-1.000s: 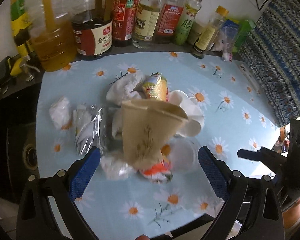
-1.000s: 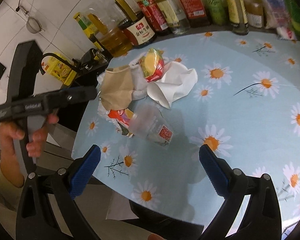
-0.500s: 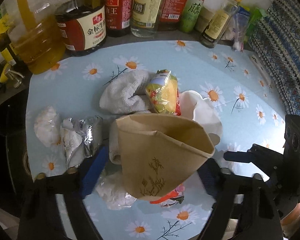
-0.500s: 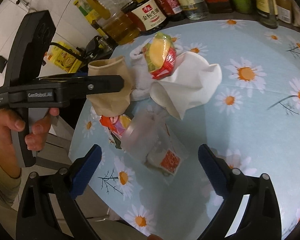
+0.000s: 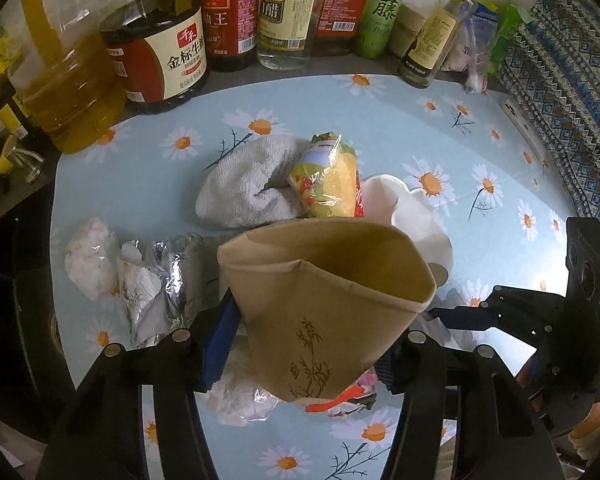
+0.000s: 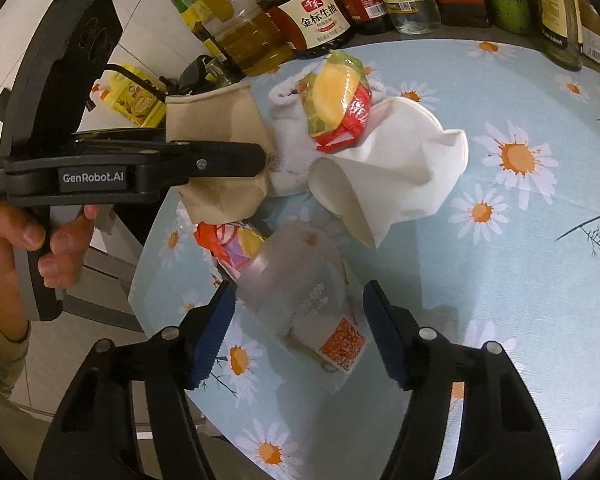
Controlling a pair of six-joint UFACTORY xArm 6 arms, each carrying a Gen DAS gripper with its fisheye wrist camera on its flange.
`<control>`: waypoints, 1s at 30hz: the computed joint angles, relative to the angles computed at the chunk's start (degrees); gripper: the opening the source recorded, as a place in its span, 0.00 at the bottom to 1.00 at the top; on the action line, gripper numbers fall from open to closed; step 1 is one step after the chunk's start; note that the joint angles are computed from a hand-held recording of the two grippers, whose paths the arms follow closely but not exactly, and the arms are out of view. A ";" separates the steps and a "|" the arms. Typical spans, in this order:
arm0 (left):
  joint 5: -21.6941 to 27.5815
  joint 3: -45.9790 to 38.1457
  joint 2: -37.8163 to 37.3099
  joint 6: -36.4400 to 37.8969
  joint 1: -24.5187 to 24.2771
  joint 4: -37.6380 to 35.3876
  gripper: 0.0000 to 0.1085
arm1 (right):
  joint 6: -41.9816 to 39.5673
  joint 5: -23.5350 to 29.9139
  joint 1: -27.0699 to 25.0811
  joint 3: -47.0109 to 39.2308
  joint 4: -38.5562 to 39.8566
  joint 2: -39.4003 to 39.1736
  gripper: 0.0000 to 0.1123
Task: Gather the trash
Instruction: 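Lift the brown paper cup with the left tool while the right tool grasps the clear plastic cup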
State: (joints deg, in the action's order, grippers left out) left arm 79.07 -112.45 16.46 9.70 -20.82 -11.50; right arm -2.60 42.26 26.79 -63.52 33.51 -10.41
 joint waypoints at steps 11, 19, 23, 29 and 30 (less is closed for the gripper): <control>-1.33 1.25 -2.11 0.37 0.06 0.05 0.51 | 0.97 -1.60 0.17 1.35 -1.19 -2.39 0.57; -3.34 5.52 -6.85 0.36 0.71 -0.78 0.51 | 5.09 -2.23 1.84 2.43 -5.79 -5.49 0.57; -4.66 9.86 -10.93 0.78 1.44 -1.60 0.51 | 7.55 -2.36 3.56 3.42 -8.65 -7.57 0.57; -6.59 17.83 -17.86 1.73 2.59 -2.82 0.51 | 12.46 -2.58 6.83 4.58 -12.45 -9.82 0.57; -6.85 19.20 -19.01 1.81 2.77 -3.04 0.51 | 13.42 -2.60 7.72 4.87 -12.90 -10.22 0.57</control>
